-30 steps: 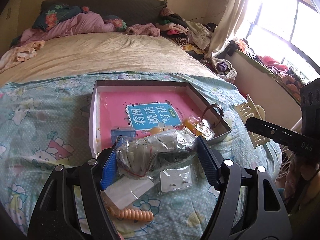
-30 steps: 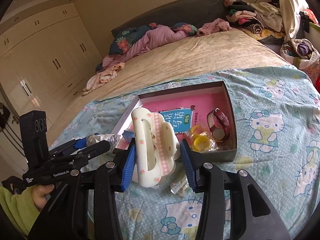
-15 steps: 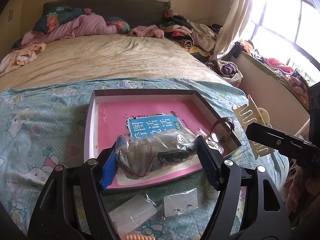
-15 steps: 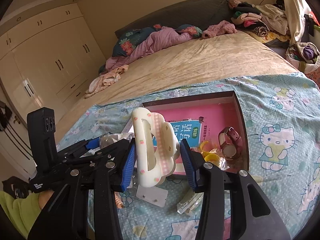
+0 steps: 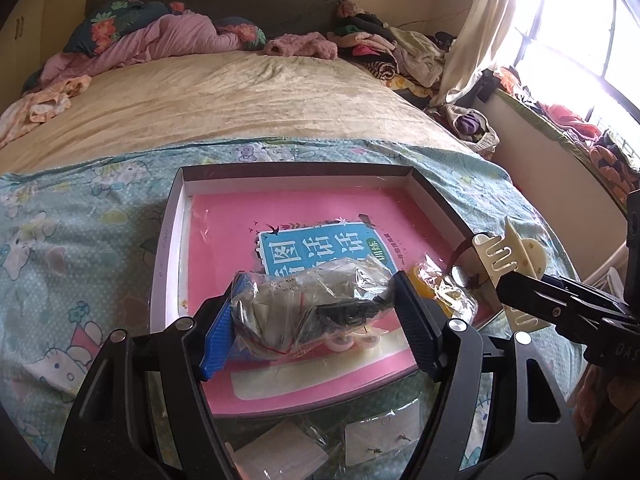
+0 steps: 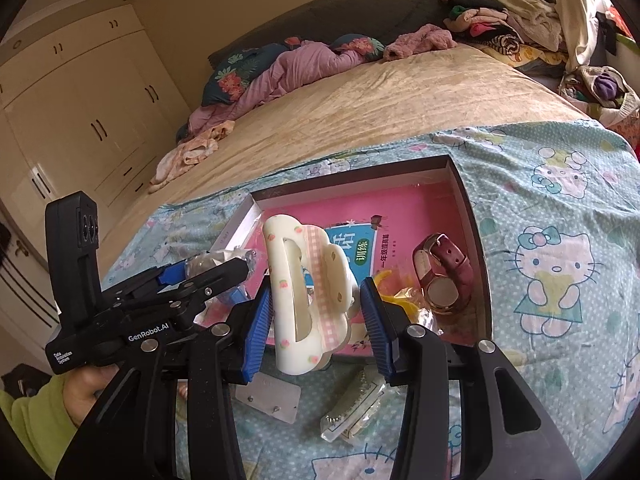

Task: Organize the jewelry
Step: 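Carry the bag over the tray with left tool while right lowers the claw clip in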

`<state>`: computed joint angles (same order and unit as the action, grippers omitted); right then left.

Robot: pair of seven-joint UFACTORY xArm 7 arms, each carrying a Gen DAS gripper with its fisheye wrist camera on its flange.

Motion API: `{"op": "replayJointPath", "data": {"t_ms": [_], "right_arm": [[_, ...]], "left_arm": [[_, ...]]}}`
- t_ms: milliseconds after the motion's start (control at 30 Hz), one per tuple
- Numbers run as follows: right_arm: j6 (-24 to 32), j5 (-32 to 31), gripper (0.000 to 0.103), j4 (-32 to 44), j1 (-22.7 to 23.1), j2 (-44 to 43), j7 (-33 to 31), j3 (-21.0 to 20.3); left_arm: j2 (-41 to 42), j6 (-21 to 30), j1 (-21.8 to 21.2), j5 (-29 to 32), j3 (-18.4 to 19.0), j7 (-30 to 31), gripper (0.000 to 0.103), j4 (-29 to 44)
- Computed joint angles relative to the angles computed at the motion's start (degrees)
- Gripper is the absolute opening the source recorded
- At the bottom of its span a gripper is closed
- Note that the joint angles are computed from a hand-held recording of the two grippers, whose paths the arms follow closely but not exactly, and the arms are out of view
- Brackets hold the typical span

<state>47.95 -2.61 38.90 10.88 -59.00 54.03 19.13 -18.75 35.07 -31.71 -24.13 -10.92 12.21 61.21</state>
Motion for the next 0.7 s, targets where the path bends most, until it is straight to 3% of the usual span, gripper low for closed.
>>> {"op": "replayJointPath", "data": {"t_ms": [700], "right_arm": [[-0.73, 0.17, 0.042, -3.31, 0.22, 2.01, -0.76, -1.88]], "left_arm": [[5.98, 0.46, 1.39, 3.40, -1.50, -2.73, 0.064, 3.62]]}}
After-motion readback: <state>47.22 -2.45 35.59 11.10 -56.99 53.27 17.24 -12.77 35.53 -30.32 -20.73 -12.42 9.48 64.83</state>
